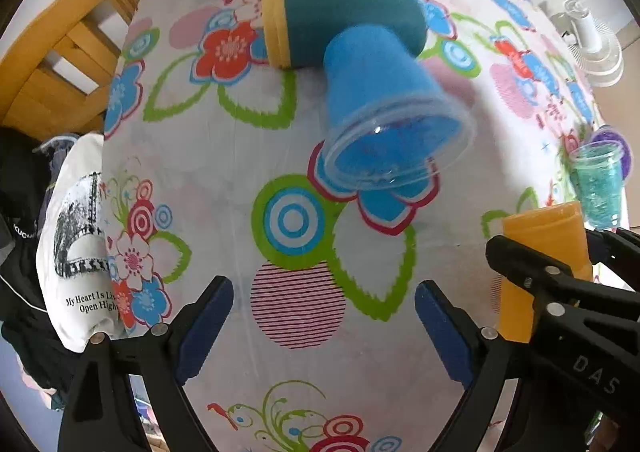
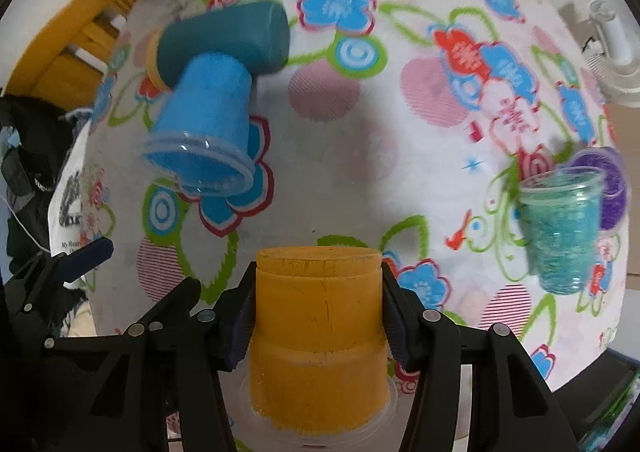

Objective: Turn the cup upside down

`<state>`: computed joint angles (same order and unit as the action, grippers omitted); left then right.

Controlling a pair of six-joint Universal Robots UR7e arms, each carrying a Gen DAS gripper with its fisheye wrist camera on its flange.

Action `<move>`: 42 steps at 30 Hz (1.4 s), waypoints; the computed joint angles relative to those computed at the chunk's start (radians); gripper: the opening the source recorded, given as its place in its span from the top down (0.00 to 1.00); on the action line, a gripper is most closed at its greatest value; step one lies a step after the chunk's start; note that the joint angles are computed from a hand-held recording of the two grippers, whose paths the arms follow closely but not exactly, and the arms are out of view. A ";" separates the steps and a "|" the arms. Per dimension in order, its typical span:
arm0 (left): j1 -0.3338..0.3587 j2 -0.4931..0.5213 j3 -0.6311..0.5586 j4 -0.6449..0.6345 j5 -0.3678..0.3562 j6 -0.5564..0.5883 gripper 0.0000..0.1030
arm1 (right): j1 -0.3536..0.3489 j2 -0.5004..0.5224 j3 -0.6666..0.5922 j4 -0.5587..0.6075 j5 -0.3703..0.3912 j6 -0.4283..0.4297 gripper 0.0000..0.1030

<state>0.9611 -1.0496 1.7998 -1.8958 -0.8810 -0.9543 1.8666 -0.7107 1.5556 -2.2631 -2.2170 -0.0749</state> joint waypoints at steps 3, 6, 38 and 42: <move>-0.023 -0.009 -0.003 0.002 0.018 -0.007 0.09 | 0.010 -0.038 0.042 -0.070 0.006 -0.040 0.44; -0.048 -0.018 -0.005 0.015 0.036 -0.027 0.09 | 0.020 -0.071 0.058 -0.118 0.024 -0.093 0.44; -0.080 0.010 0.055 -0.049 0.282 -0.252 0.09 | -0.123 -0.014 0.239 -0.960 0.396 -0.698 0.44; -0.075 0.008 0.086 -0.066 0.285 -0.255 0.09 | -0.139 0.001 0.257 -0.982 0.393 -0.696 0.44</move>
